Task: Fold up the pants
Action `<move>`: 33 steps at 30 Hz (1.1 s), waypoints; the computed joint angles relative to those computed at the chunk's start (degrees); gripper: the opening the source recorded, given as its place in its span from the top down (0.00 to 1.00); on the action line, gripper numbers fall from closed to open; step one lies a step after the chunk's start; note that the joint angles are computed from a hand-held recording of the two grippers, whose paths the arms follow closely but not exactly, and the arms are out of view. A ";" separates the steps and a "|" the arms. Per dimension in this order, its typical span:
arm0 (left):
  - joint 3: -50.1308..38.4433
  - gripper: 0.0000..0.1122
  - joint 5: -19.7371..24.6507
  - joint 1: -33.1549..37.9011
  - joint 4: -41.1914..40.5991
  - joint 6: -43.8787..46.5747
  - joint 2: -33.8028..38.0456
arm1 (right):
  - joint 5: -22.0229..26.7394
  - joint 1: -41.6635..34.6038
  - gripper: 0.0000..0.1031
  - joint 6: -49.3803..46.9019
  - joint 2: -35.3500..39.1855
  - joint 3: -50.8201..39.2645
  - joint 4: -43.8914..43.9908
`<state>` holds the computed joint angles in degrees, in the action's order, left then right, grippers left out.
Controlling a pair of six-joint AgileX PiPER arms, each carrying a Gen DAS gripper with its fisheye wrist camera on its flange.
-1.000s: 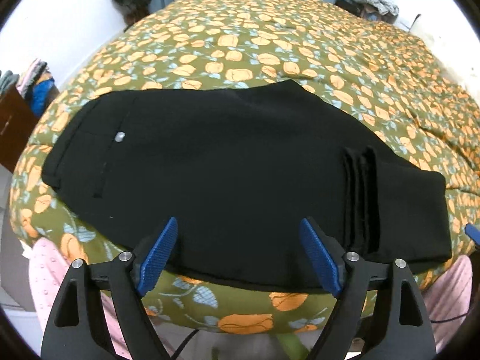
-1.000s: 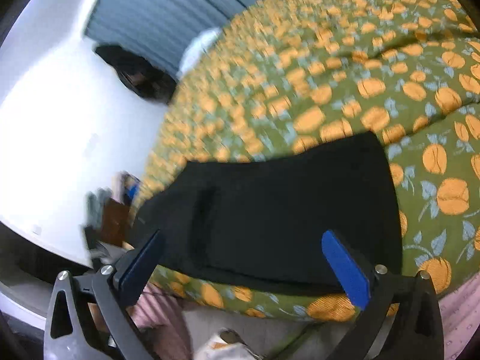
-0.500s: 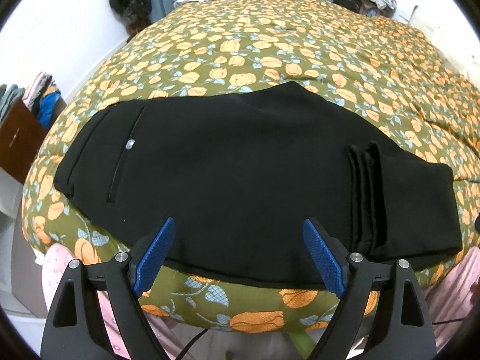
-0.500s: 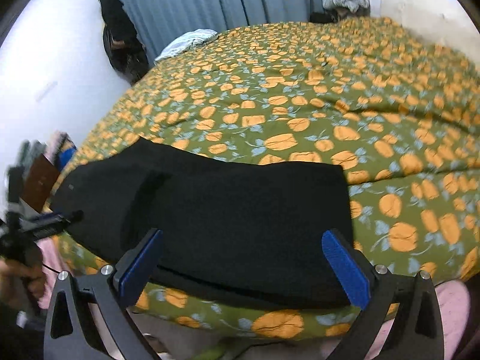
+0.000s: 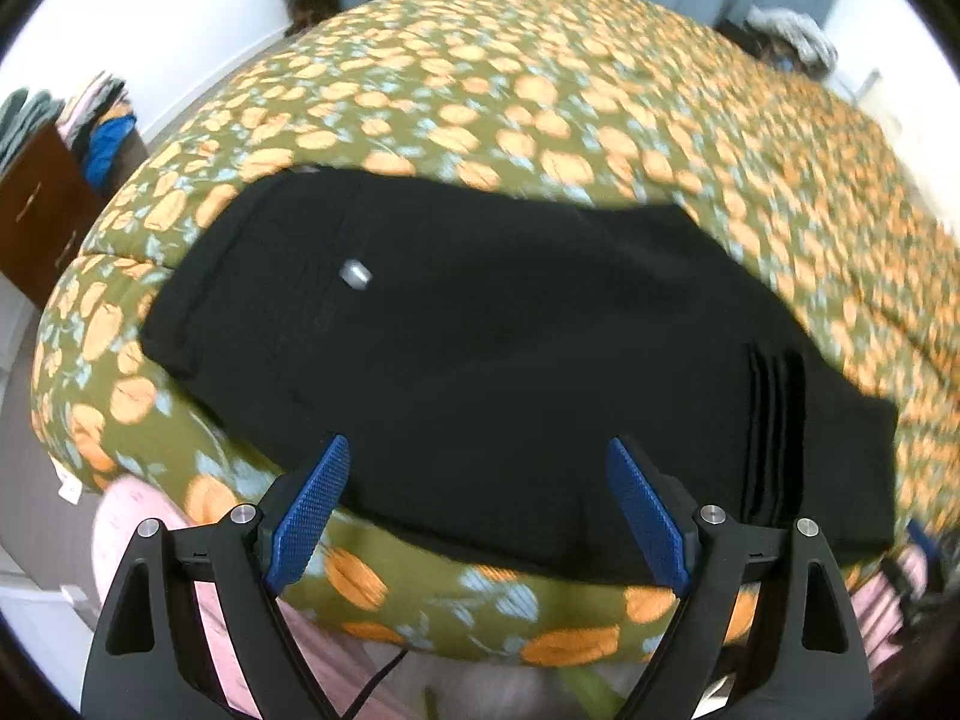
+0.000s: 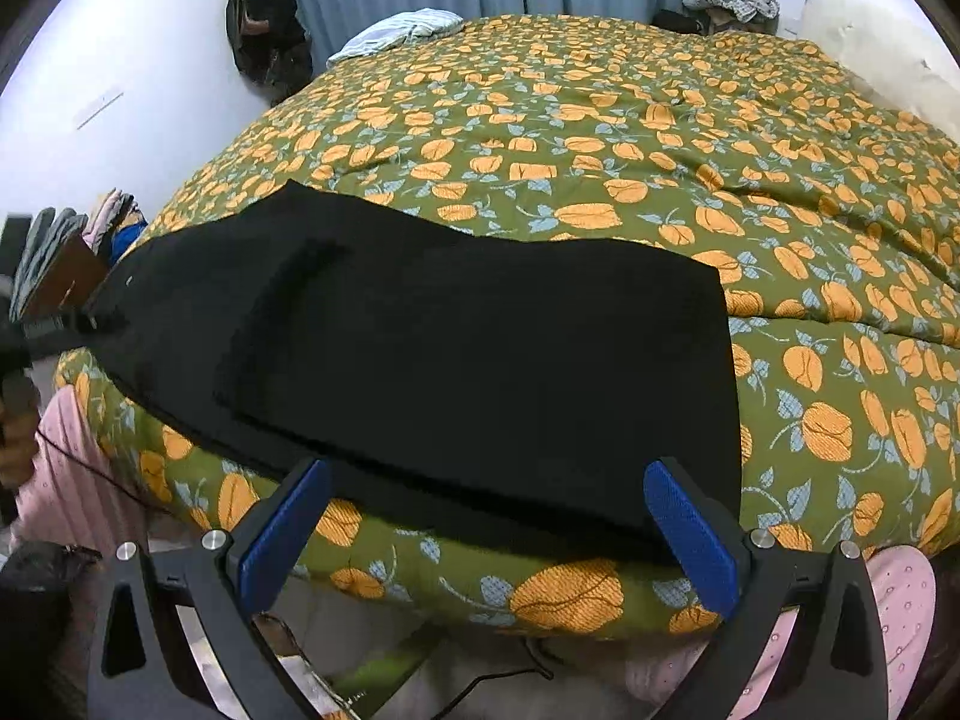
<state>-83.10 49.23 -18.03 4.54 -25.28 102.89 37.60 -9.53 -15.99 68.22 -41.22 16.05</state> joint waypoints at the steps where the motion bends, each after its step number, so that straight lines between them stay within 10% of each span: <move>1: -1.26 0.21 0.30 1.62 -1.58 1.22 0.37 | 0.01 -0.30 0.00 -0.34 0.03 -0.02 0.26; 18: -34.35 0.19 16.55 20.14 -20.60 23.73 22.72 | 1.03 -6.07 0.00 -2.73 0.09 0.54 3.22; 23: -33.29 0.19 13.32 17.20 -8.88 22.36 23.85 | 1.59 -5.57 0.00 -0.62 -0.54 0.23 1.88; 33: -29.69 0.17 9.71 19.12 -12.56 21.64 24.64 | 1.87 -1.64 0.00 1.29 -3.11 2.87 -0.47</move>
